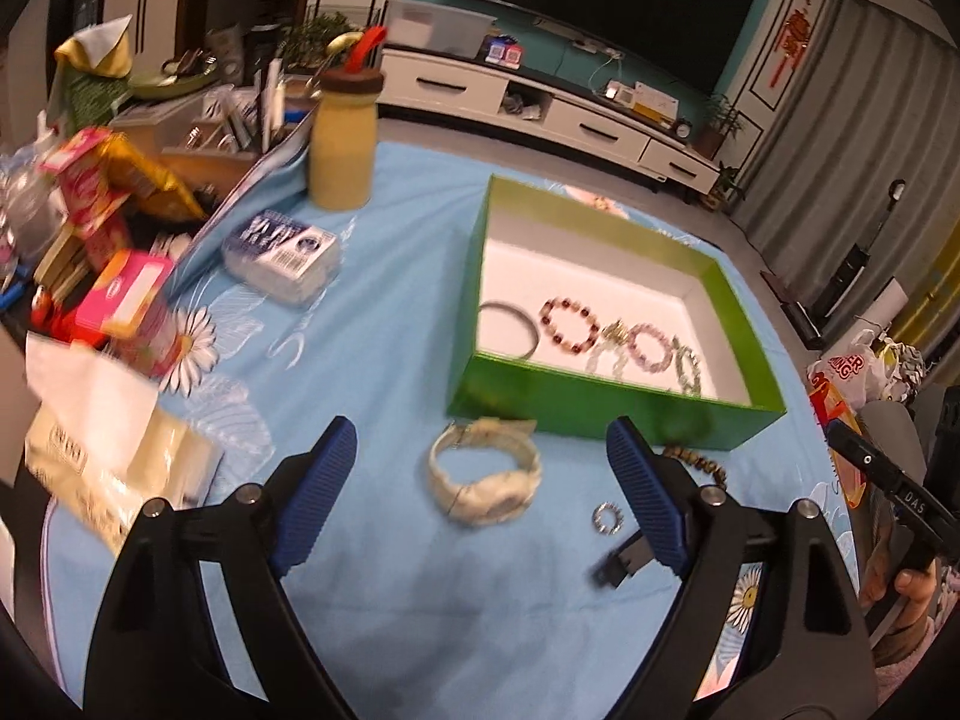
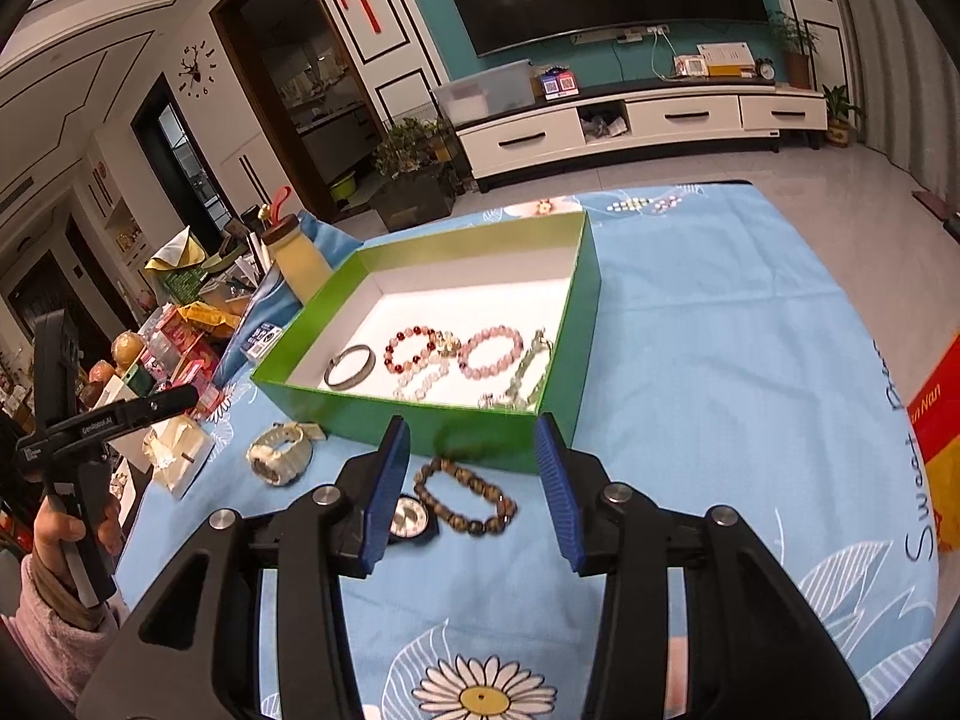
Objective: Organize jewelry
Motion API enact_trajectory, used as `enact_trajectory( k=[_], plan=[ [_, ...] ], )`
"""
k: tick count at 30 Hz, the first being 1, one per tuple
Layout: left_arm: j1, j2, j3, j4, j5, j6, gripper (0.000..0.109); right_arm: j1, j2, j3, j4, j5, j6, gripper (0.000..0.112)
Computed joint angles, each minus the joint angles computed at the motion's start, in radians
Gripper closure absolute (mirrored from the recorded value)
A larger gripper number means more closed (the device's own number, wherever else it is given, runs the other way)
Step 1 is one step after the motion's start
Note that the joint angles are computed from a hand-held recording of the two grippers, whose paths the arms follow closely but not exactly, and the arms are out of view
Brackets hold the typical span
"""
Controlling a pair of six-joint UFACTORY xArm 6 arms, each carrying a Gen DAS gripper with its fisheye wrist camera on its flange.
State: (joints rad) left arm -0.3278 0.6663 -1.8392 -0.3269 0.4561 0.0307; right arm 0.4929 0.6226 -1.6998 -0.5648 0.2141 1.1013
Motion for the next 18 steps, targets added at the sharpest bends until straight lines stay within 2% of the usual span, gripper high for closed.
enact_trajectory(
  k=[18],
  plan=[
    [-0.008,-0.124,0.243,-0.023,-0.049,0.014,0.022,0.037,-0.044,0.089,0.020,-0.003,0.024,0.068]
  ],
)
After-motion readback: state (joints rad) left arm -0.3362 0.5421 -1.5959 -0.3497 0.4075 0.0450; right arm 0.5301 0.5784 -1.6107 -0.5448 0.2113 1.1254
